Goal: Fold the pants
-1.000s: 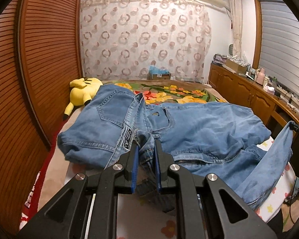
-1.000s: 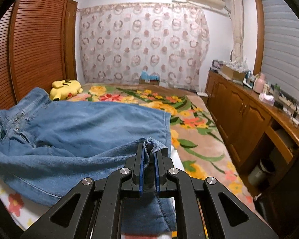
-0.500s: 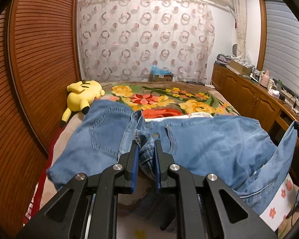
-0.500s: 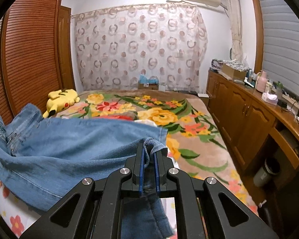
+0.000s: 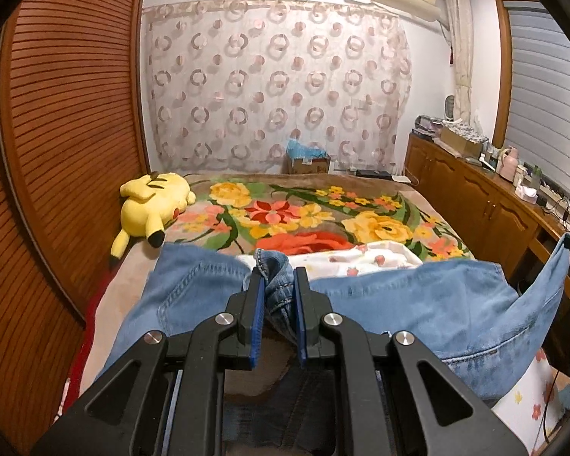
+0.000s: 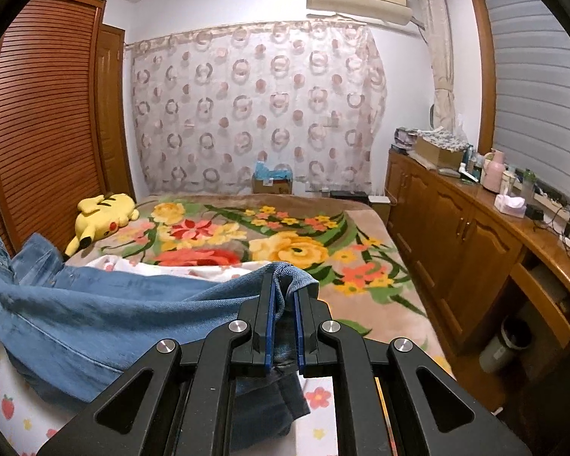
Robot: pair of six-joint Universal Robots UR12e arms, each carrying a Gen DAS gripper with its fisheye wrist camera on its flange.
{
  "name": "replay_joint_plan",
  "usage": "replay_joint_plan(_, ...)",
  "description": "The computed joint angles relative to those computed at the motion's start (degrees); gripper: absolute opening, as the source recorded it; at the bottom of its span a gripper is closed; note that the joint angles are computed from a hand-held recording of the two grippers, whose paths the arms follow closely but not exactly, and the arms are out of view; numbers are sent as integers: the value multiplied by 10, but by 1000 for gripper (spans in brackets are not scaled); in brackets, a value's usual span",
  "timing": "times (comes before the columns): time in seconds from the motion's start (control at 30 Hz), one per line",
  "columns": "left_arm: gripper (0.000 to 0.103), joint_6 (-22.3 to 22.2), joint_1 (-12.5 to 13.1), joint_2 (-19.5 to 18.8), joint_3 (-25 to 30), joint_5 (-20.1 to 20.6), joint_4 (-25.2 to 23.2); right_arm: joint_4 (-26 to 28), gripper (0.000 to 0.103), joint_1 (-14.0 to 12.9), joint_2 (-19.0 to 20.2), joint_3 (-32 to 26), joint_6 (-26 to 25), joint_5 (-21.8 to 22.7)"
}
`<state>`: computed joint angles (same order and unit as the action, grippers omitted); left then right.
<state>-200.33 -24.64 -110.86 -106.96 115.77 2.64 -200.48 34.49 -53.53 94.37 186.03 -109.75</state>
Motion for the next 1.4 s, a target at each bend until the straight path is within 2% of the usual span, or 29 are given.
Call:
replay_joint_plan(0.13, 15, 12, 8, -16, 25, -4, -9, 24, 8, 1, 14, -22, 1, -14)
replay_joint_plan(0.4, 15, 6, 26, -52, 68, -14, -50, 94, 8, -2, 33, -70, 13, -19)
replay_joint_plan(0.63, 18, -11, 34, -71, 92, -25, -109, 194, 8, -10, 49, -132, 6, -4)
replay_joint_plan(0.73, 25, -15, 34, -70, 90, -29, -118, 212, 8, -11, 50, -142, 13, 6)
replay_joint_plan(0.87, 45, -2, 31, -63, 79, -32, -105, 218, 12, -11, 46, -146, 18, 10)
replay_joint_plan(0.97, 52, 8, 30, -58, 70, -46, -93, 209, 15, -9, 43, -140, 13, 12)
replay_joint_plan(1.1, 74, 21, 28, -56, 60, -74, -85, 186, 26, -4, 42, -135, 6, 17)
replay_joint_plan(1.23, 77, 30, 26, -53, 50, -103, -72, 163, 34, 0, 40, -129, -3, 45)
replay_joint_plan(1.4, 77, 28, 20, -58, 45, -105, -63, 162, 35, 4, 46, -131, -20, 100)
